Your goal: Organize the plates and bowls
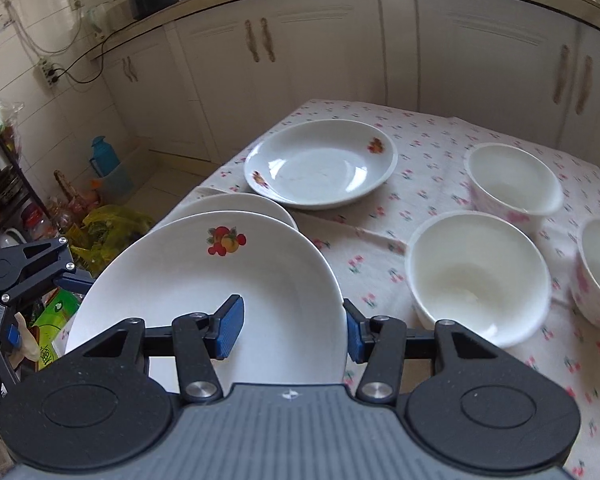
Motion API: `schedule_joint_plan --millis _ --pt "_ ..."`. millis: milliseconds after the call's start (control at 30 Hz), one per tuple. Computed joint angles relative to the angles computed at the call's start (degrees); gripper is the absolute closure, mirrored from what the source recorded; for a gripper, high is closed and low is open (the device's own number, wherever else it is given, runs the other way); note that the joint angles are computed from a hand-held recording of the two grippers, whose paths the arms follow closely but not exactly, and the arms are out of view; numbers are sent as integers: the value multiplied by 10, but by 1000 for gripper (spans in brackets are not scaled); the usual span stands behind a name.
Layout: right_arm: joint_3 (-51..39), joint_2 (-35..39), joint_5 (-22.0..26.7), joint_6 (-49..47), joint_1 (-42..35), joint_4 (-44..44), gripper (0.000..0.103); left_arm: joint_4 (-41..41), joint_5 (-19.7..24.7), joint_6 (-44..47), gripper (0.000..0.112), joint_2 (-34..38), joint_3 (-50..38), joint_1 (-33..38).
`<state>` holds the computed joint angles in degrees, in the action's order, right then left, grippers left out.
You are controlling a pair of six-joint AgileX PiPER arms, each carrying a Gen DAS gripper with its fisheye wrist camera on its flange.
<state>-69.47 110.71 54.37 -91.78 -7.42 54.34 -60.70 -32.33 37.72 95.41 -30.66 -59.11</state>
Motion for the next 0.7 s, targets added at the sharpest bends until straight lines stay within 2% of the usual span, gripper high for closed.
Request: schedule_joint_plan --millis 167,333,533,700 --pt "-20 20 -25 33 59 2 46 22 -3 -23 16 -24 39 32" --pt "-40 37 -44 62 98 -7 46 91 1 -82 16 -26 66 73" --pt "-54 51 -65 89 125 -26 46 171 -5 -156 16 -21 87 105" --pt "-51 52 -81 105 134 -41 46 211 -7 -182 16 -19 95 123"
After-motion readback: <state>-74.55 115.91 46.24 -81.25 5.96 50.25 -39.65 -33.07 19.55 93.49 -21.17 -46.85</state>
